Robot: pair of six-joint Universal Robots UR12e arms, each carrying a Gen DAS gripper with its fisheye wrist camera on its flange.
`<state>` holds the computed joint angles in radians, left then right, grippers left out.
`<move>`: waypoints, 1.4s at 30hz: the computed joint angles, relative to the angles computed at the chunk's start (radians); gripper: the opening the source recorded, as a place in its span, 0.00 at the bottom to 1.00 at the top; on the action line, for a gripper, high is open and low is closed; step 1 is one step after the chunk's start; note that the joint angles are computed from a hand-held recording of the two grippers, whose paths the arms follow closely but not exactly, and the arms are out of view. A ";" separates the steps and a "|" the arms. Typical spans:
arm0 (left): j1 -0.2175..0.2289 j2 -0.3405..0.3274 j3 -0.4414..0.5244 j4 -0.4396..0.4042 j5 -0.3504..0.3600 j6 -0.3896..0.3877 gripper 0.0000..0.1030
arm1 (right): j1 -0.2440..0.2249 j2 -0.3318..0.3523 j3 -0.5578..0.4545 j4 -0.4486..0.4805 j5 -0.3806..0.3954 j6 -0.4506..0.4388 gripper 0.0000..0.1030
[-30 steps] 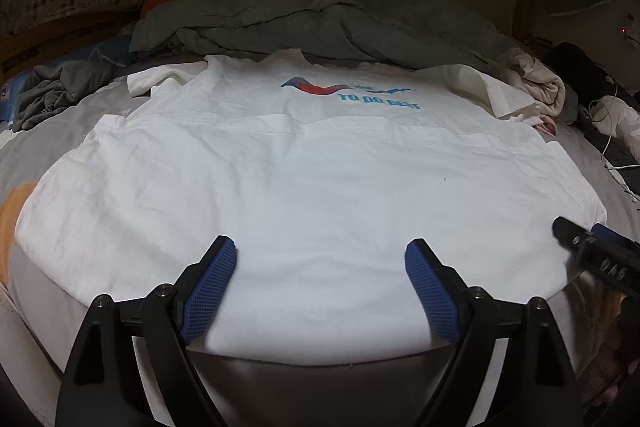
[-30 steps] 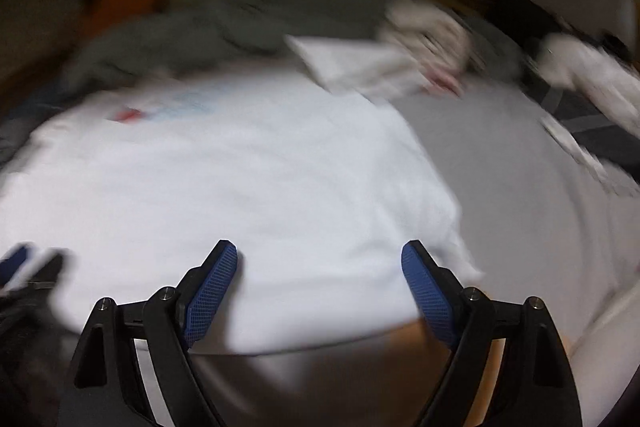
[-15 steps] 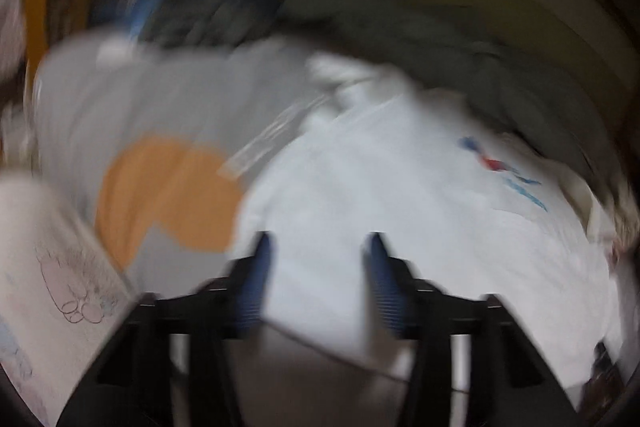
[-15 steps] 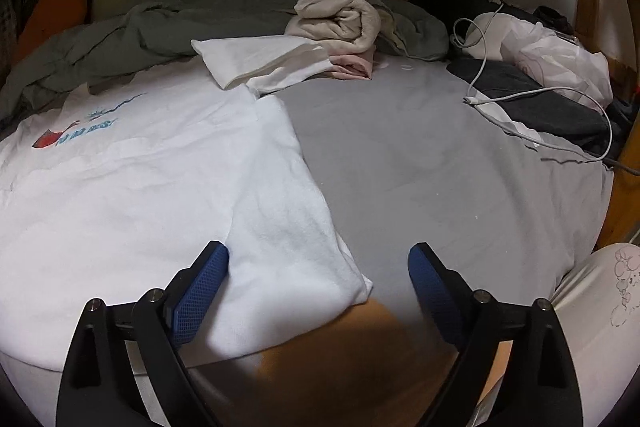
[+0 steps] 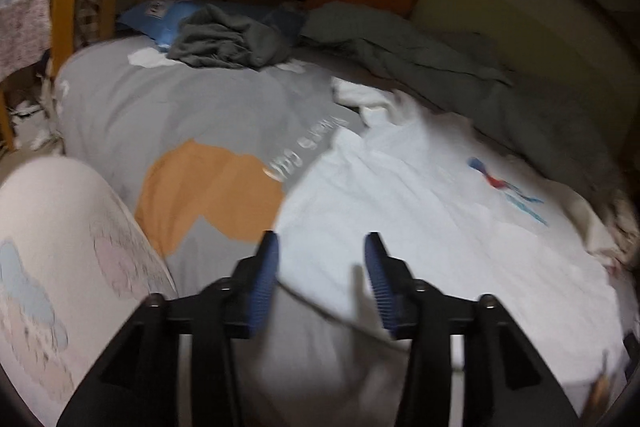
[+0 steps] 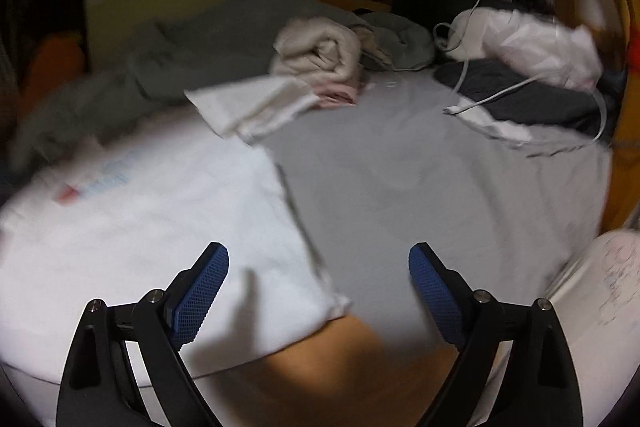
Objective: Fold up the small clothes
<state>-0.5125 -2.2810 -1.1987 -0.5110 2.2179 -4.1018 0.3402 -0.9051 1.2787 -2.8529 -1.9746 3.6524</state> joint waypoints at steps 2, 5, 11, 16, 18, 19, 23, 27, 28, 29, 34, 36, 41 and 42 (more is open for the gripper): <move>0.006 0.010 -0.030 0.055 -0.107 -0.057 0.79 | -0.005 -0.016 0.046 -0.083 0.073 -0.001 0.89; 0.020 0.007 -0.051 0.121 -0.232 -0.108 0.80 | -0.011 -0.021 0.076 -0.120 0.135 0.015 0.89; 0.034 0.000 -0.071 0.210 -0.245 -0.176 0.75 | -0.041 -0.017 0.084 -0.088 0.318 0.118 0.83; 0.044 0.001 -0.038 0.073 -0.162 -0.268 0.44 | -0.049 -0.004 0.075 -0.106 0.321 0.154 0.68; 0.046 -0.002 -0.031 0.059 -0.141 -0.277 0.34 | -0.050 0.007 0.063 -0.126 0.310 0.174 0.66; 0.044 -0.008 -0.018 0.039 -0.113 -0.265 0.19 | -0.050 0.013 0.054 -0.127 0.297 0.174 0.66; 0.041 -0.006 -0.022 0.060 -0.085 -0.218 0.07 | -0.057 0.022 0.029 -0.086 0.296 0.188 0.09; 0.022 0.015 -0.043 0.212 -0.004 -0.099 0.07 | -0.030 -0.008 0.067 -0.214 0.189 0.123 0.07; 0.018 0.024 -0.043 0.222 0.011 -0.066 0.07 | -0.021 -0.019 0.078 -0.247 0.162 0.098 0.07; 0.016 0.037 -0.044 0.216 0.021 -0.048 0.07 | -0.015 -0.039 0.093 -0.266 0.150 0.092 0.07; -0.010 0.100 -0.115 0.409 0.077 0.034 0.07 | -0.004 -0.133 0.176 -0.395 0.141 0.086 0.07; -0.024 0.101 -0.111 0.435 0.124 0.051 0.07 | 0.005 -0.148 0.188 -0.416 0.102 0.064 0.07; -0.029 0.085 -0.058 0.224 0.162 -0.042 0.07 | 0.011 -0.135 0.160 -0.246 0.076 0.079 0.07; -0.022 0.085 -0.055 0.174 0.131 -0.078 0.07 | 0.006 -0.130 0.155 -0.211 0.096 0.100 0.07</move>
